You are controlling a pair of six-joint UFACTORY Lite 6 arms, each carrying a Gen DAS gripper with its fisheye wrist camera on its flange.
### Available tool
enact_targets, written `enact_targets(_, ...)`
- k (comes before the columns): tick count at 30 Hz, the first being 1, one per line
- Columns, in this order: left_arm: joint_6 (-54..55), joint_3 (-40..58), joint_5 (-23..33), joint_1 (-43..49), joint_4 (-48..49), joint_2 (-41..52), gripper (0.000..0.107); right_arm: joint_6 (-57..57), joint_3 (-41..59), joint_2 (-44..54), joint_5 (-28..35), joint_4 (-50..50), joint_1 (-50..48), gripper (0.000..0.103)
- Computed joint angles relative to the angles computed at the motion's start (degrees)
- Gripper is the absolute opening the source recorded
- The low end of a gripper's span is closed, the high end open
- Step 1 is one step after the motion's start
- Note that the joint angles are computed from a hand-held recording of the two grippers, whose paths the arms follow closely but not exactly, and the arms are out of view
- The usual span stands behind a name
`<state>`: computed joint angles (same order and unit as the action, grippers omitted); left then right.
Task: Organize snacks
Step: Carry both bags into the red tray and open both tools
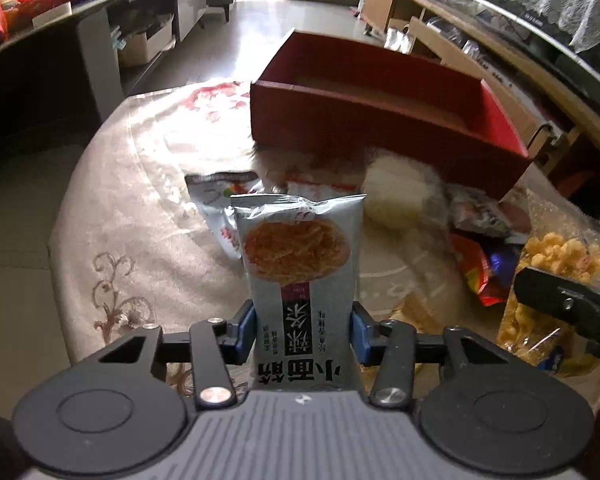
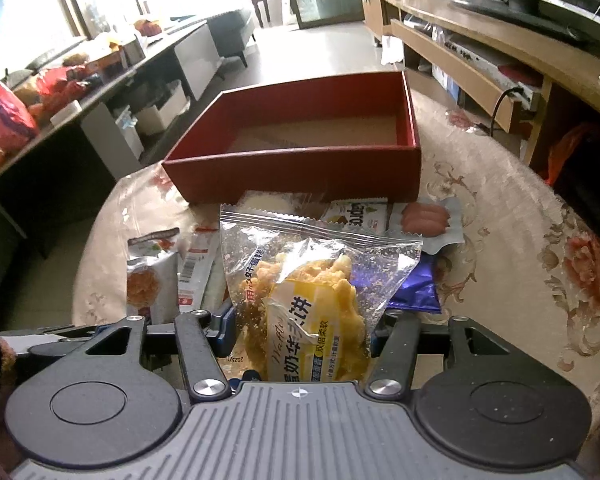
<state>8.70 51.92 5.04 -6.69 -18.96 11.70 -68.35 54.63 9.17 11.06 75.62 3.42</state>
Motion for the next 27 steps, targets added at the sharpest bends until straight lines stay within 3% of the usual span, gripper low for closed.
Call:
enact_targets(6, 6.27, 0.23, 2.01, -0.36, -6.24, -4.54, 0.048, -2.97, -1.59, -3.23, 0.32, 3.49, -0.35, 0.063)
enact_targets(12, 19.67, 7.98, 4.73, -0.20, -19.41, -1.08, 0.048, -1.47, 3.18, -0.30, 0.91, 3.66, -1.04, 0.063)
enact_targets(19, 13.48, 24.65, 7.64, 0.31, -14.96, 9.91, 0.048, 8.69, 15.72, 8.52, 1.77, -5.32, -1.32, 0.063)
enact_targets(27, -4.47, 50.51, 13.32, -0.91, 1.05, 27.40, 0.048, 29.17, 33.24, 20.50, 3.42, -25.21, -2.06, 0.063)
